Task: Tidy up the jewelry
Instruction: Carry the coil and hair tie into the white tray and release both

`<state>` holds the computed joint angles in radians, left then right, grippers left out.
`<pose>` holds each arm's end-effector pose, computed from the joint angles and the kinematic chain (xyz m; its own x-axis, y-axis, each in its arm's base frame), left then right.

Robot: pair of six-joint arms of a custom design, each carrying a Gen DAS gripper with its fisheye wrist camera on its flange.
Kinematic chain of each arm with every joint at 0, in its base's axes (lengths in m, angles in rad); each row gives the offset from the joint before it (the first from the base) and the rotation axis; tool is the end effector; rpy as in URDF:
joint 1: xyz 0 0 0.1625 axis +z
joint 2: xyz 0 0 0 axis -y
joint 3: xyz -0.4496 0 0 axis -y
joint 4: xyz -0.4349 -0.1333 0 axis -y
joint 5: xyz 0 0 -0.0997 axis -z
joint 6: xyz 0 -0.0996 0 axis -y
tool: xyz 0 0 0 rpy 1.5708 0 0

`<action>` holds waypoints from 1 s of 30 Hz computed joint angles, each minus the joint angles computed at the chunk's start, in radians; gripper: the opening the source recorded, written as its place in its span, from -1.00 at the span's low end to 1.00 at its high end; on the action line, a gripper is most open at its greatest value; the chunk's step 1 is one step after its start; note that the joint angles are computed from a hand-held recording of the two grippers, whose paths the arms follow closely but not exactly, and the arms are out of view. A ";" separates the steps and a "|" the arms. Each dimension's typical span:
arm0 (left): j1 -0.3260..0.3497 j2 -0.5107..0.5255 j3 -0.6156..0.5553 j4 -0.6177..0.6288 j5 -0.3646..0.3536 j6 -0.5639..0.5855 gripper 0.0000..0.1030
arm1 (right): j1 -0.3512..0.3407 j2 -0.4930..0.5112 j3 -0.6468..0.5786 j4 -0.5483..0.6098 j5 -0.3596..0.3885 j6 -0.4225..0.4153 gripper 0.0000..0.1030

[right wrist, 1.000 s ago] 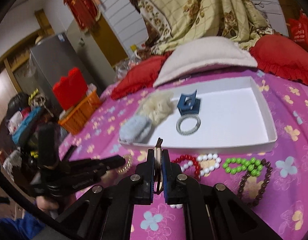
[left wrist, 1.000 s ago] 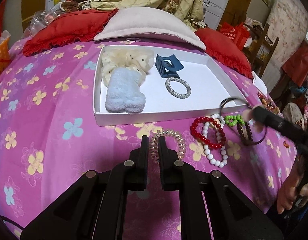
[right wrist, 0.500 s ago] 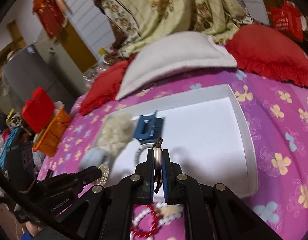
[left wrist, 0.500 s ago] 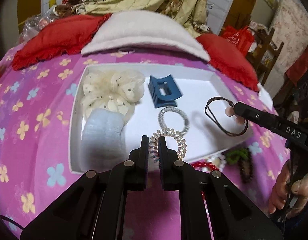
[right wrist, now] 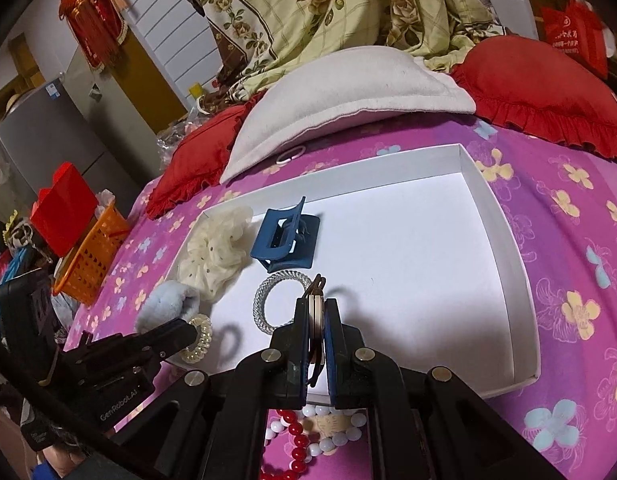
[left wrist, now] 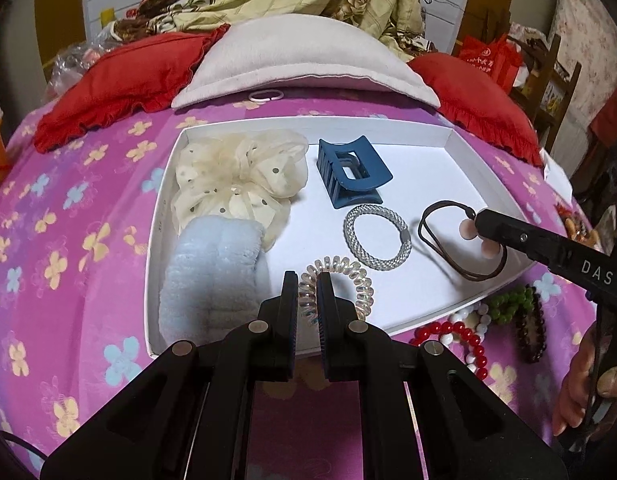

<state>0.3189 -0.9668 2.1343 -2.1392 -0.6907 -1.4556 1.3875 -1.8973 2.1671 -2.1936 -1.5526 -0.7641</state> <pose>-0.3829 -0.3476 0.0239 -0.7545 -0.1720 -0.6333 0.3017 0.7661 -0.5675 0.0594 -0.4208 0.4135 -0.8290 -0.5112 0.2269 -0.5575 0.7879 -0.2614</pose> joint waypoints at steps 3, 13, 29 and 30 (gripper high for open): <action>-0.001 0.011 -0.012 0.030 0.004 -0.005 -0.85 | -0.004 -0.003 0.009 -0.016 -0.007 -0.011 -0.88; 0.009 0.026 -0.025 0.062 -0.004 -0.019 -0.85 | -0.037 0.012 0.019 -0.040 -0.011 -0.012 -0.88; 0.027 0.037 -0.030 0.053 -0.016 0.001 -0.80 | -0.045 0.025 0.019 -0.062 -0.003 -0.012 -0.88; 0.027 0.038 -0.030 0.053 -0.016 -0.001 -0.80 | -0.045 0.025 0.019 -0.062 -0.004 -0.011 -0.88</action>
<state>0.3461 -0.9292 2.1047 -2.0858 -0.7066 -1.4565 1.3429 -1.8722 2.1865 -2.2560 -1.5562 -0.7755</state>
